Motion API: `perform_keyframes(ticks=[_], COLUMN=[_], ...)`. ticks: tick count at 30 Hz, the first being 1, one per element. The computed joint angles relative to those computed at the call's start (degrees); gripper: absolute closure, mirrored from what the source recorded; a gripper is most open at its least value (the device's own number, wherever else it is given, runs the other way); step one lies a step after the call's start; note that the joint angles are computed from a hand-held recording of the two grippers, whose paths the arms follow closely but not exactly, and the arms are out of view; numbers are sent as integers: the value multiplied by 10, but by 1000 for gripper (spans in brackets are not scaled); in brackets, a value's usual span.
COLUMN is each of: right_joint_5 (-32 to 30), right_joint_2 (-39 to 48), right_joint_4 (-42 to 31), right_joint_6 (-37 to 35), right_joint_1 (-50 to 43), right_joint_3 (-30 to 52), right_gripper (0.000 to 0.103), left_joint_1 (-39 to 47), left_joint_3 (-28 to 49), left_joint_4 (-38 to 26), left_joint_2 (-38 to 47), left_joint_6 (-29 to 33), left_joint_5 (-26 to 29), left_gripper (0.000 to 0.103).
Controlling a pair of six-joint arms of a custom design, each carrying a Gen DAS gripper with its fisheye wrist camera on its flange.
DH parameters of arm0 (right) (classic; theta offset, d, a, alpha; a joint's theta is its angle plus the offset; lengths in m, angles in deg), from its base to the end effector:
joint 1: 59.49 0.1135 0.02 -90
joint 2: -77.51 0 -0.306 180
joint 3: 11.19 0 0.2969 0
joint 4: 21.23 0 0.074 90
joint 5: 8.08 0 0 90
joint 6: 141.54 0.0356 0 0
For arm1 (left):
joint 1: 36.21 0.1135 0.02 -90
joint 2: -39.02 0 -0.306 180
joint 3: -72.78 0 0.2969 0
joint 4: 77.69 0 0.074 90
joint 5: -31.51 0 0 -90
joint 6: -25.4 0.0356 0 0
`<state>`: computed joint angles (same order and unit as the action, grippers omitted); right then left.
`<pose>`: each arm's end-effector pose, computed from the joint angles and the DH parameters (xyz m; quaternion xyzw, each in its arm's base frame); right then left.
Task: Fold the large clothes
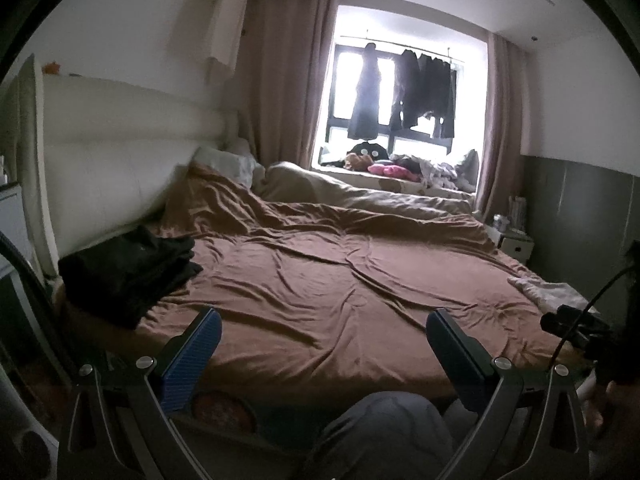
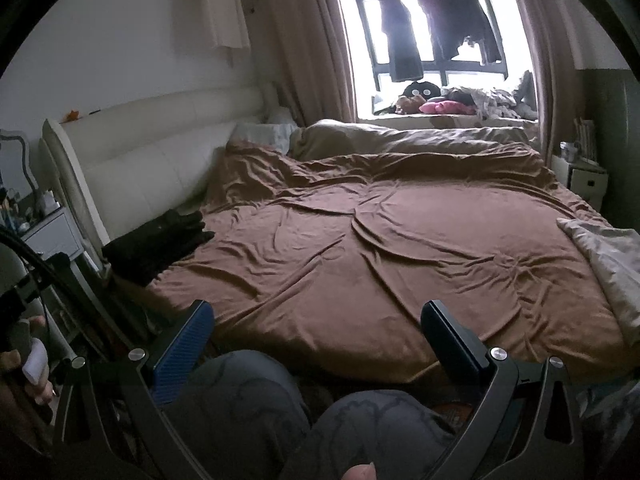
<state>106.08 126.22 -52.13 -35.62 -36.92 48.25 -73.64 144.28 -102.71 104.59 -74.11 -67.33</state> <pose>0.1993 0.0670 0.3620 0.0731 0.8074 0.0225 0.5850 0.2351 -0.1731 0.3871 0.1525 0.7989 -0.1728 0.5555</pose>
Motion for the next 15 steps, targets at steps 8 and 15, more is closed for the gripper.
perform_keyframes(ticks=[8, 15], right_joint_5=[12, 20], right_joint_2=[-14, -6], right_joint_4=[11, 8], right_joint_6=[5, 3], right_joint_1=[12, 20], right_joint_3=[-15, -12], right_gripper=[0, 0], left_joint_1=[-4, -3], left_joint_3=[-2, -7], left_joint_4=[1, 3], left_joint_2=[-9, -19], left_joint_6=[4, 0], left_joint_5=[-3, -3], left_gripper=[0, 0])
